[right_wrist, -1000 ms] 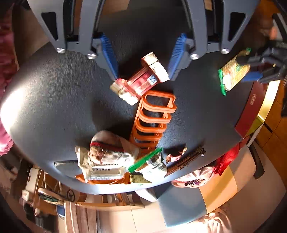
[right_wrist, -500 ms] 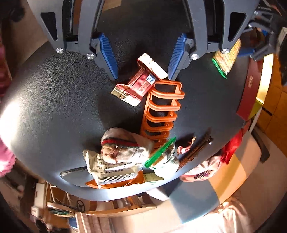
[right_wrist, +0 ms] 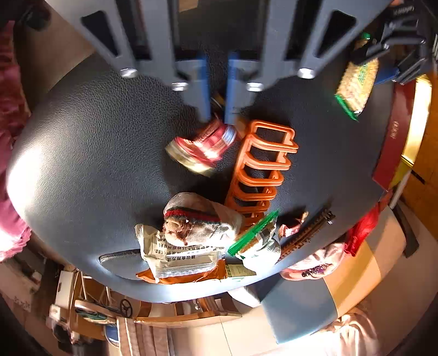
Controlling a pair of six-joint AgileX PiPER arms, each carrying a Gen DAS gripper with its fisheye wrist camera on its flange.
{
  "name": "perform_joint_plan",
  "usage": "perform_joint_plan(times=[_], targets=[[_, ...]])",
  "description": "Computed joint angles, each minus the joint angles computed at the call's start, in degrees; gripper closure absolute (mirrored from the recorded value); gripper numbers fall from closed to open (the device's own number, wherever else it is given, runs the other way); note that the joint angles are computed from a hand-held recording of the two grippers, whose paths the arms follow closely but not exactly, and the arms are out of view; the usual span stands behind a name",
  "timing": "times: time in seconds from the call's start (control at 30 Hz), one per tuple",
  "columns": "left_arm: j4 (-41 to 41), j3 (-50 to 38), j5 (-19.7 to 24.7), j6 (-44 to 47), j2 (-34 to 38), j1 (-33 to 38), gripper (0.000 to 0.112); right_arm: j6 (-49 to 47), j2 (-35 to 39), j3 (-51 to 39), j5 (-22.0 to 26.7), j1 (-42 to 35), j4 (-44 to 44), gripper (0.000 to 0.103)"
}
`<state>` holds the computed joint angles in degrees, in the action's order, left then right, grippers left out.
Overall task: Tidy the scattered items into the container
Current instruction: 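Carry the cracker pack with the left gripper while the right gripper grasps the red chocolate wrapper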
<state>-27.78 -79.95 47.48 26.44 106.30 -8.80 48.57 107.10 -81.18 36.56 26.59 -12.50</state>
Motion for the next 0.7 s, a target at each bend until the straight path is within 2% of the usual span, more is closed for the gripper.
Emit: perform_joint_plan(times=[0.17,0.27,0.33,0.4,0.47,0.6,0.7], targets=[[-2.09,1.15,-1.15,0.51,-0.49,0.72,0.059,-0.18,-1.64,1.56,-0.83,0.23,-1.3,0.101],[-2.96,1.95,-1.62,0.3,-1.33,1.16,0.059,-2.5,-2.96,4.65,-5.4,-1.9,4.88,0.099],[-2.6,2.38,-1.89,0.15,-1.75,1.31,0.059,-1.22,-4.24,6.57,-7.53,-1.7,3.51,0.085],[-3.05,2.72,-1.57,0.89,-1.96,1.63,0.059,1.46,-5.98,8.51,-9.21,-1.03,-1.09,0.045],[-3.02,3.08,-1.82,1.14,-2.07,1.66,0.059,0.86,-7.01,9.29,-9.99,-1.02,-3.46,0.034],[-2.71,3.44,-2.23,1.33,-2.13,1.52,0.059,-9.55,-4.72,6.33,-8.61,-2.31,-0.9,0.031],[-2.44,3.21,-2.32,1.03,-1.91,1.34,0.059,-21.43,-0.57,1.43,-5.5,-3.51,5.22,0.031]])
